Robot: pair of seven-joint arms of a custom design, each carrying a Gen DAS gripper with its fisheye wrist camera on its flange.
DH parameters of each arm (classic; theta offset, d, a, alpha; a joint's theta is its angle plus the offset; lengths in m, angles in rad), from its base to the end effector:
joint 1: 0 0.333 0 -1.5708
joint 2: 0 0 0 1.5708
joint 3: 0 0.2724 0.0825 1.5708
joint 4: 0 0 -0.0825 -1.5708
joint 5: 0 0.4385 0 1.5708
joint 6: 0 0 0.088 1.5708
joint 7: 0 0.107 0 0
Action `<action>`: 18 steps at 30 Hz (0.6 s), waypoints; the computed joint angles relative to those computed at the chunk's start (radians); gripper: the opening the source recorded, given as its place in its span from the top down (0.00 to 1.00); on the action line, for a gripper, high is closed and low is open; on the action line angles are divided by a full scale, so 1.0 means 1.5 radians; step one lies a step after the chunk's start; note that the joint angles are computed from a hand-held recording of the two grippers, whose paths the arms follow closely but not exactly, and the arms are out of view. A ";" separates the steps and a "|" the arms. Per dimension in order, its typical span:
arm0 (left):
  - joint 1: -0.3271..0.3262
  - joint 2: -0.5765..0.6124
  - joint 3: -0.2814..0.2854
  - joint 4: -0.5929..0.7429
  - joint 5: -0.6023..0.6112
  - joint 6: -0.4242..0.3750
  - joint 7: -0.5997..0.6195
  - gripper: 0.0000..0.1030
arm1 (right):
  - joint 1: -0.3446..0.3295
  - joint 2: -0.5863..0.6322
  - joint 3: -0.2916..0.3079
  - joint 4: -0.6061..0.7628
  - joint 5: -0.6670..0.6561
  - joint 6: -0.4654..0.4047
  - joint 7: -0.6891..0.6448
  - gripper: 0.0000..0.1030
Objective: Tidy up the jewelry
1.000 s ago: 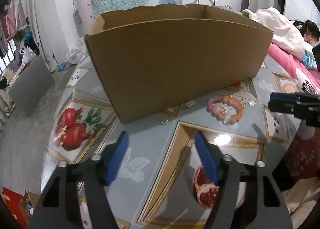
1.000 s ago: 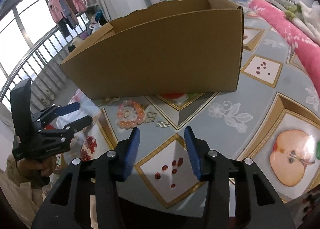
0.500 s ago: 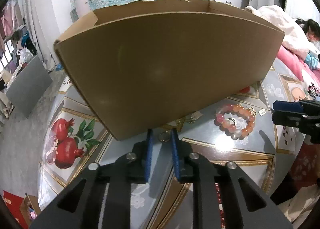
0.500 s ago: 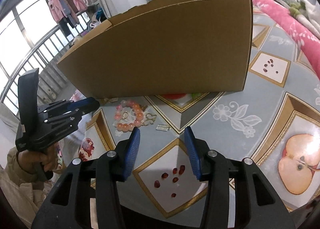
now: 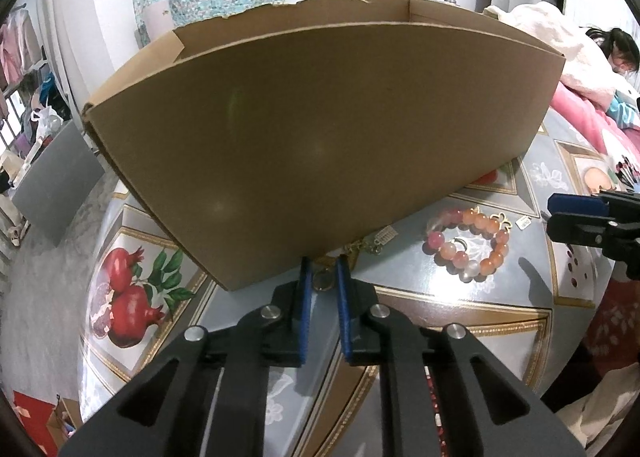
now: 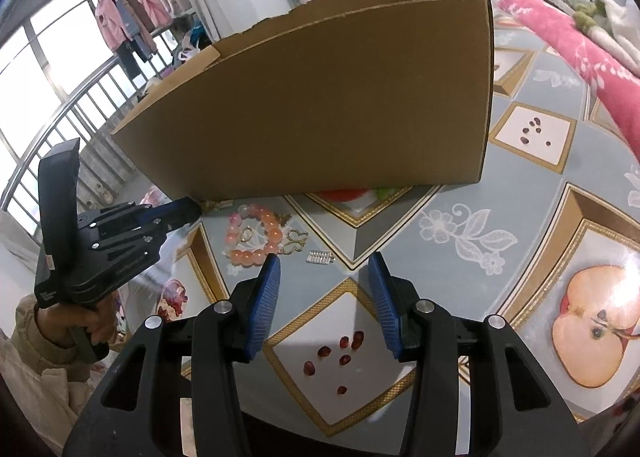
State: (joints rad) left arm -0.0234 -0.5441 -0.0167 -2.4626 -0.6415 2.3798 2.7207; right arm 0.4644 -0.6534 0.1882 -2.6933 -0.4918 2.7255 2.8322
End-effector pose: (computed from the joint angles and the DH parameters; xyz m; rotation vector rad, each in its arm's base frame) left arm 0.4964 -0.0261 0.4821 -0.9879 2.5111 -0.8682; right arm 0.3613 0.2912 0.4371 -1.5031 1.8784 -0.4389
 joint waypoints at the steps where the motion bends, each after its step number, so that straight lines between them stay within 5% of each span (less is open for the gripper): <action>1: 0.001 -0.001 0.001 -0.001 0.000 -0.001 0.001 0.89 | -0.003 0.003 0.004 0.003 -0.003 -0.001 0.003 0.58; 18: 0.006 0.000 0.014 -0.002 -0.012 -0.009 0.012 0.89 | -0.005 0.102 0.033 0.116 -0.057 -0.134 -0.040 0.76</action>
State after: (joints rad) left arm -0.0140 -0.5440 0.0045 -2.4659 -0.6599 2.3660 2.7388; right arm 0.4572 -0.5006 0.2378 -2.5196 -0.5767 2.5247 2.7716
